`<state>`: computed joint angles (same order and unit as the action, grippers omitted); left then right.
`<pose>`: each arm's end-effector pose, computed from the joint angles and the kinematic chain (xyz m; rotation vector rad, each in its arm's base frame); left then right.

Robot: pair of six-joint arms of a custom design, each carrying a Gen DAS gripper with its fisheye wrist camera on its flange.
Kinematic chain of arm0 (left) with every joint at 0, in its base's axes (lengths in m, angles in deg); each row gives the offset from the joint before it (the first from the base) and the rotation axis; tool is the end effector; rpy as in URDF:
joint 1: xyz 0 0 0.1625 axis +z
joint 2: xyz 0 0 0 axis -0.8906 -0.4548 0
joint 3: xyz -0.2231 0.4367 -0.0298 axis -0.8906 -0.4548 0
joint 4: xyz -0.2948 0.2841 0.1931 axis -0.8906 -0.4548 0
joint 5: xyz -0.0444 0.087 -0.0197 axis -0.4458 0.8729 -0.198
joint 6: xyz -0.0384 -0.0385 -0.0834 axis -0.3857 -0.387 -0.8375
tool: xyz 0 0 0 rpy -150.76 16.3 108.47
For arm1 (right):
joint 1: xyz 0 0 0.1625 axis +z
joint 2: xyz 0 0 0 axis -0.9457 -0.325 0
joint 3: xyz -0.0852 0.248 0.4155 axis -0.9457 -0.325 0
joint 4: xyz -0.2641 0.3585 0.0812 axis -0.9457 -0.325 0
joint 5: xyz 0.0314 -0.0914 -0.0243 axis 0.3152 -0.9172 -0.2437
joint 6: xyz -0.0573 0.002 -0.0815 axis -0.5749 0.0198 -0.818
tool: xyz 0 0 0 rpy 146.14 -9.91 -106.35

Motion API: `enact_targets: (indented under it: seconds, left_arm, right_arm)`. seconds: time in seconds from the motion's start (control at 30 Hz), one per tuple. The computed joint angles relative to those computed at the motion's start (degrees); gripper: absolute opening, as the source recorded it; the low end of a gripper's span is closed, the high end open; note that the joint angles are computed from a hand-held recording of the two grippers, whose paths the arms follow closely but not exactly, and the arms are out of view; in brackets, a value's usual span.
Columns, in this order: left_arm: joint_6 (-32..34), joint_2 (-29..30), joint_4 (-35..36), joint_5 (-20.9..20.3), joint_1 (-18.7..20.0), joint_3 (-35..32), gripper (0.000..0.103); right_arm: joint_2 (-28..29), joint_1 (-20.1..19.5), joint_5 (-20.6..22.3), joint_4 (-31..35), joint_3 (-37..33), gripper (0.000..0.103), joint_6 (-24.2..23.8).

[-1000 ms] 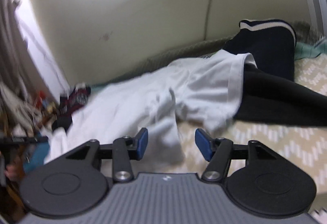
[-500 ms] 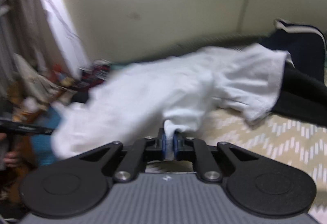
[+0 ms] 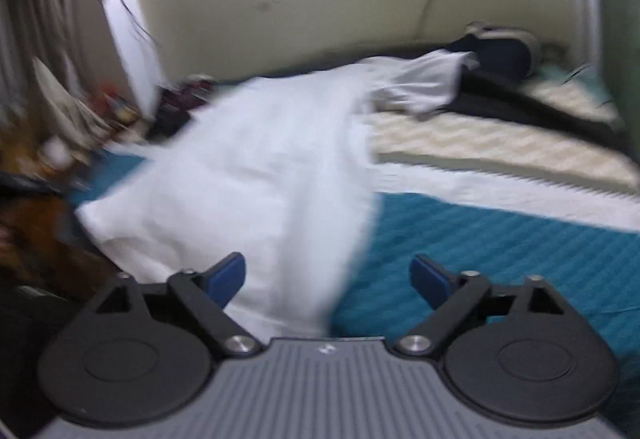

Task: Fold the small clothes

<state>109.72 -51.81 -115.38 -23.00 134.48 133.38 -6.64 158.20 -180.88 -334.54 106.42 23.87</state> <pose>-0.0829 -0.7146 0.1218 1.1420 2.6777 -0.5534 0.0618 -0.3373 0.2360 -0.0437 -2.0840 1.2223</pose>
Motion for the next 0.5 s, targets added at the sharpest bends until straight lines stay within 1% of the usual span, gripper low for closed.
enact_targets:
  seconds: [0.03,0.07,0.1,0.17,0.2,0.23,0.27,0.33,0.37,0.4,0.47,0.5]
  left_arm:
    - [-0.4,0.5,-1.4,0.6,0.1,-0.7,0.013]
    - [-0.7,0.7,-2.6,0.7,0.2,-1.5,0.017]
    - [-1.2,1.1,-4.1,0.6,0.2,-2.4,0.020]
    - [-2.1,2.4,-7.0,0.8,-0.1,-4.7,0.030]
    - [-2.9,3.3,-7.9,0.9,-0.2,-6.2,0.033]
    - [-3.9,4.2,-7.9,0.7,-0.4,-7.9,0.037]
    - [-4.9,5.4,-7.2,0.1,-0.4,-10.1,0.042]
    - [-7.7,8.3,-5.4,-0.1,-0.5,-14.9,0.046]
    - [-9.2,10.1,-3.7,-0.2,-0.6,-18.0,0.049]
    - [-10.4,12.0,-1.9,-0.2,-0.7,-21.0,0.050]
    - [-11.3,15.9,0.7,0.7,-0.8,-26.7,0.052]
    - [-11.4,18.3,1.6,1.9,-1.1,-29.8,0.054]
  right_arm:
    - [0.3,0.7,-2.3,-0.7,-0.7,0.083,-0.9]
    - [-0.1,1.0,-2.8,-1.1,-1.3,0.083,-1.5]
    - [-0.9,1.2,-1.7,-1.1,-1.7,0.083,-2.2]
    - [-2.6,1.5,1.5,-0.7,-3.4,0.083,-4.6]
    - [-3.2,1.6,3.2,-0.2,-4.6,0.083,-5.8]
    - [-3.4,1.5,5.4,0.8,-6.2,0.083,-6.6]
    - [-3.6,1.1,8.1,2.5,-8.0,0.083,-6.6]
    - [-3.5,-0.1,13.2,7.4,-11.8,0.083,-5.7]
    - [-2.7,-0.5,14.9,9.8,-14.0,0.083,-5.6]
    - [-1.7,-0.9,16.4,12.3,-16.5,0.083,-5.7]
    - [0.7,-2.0,20.5,17.3,-21.4,0.083,-6.0]
    - [2.1,-2.6,22.3,19.5,-23.8,0.083,-6.1]
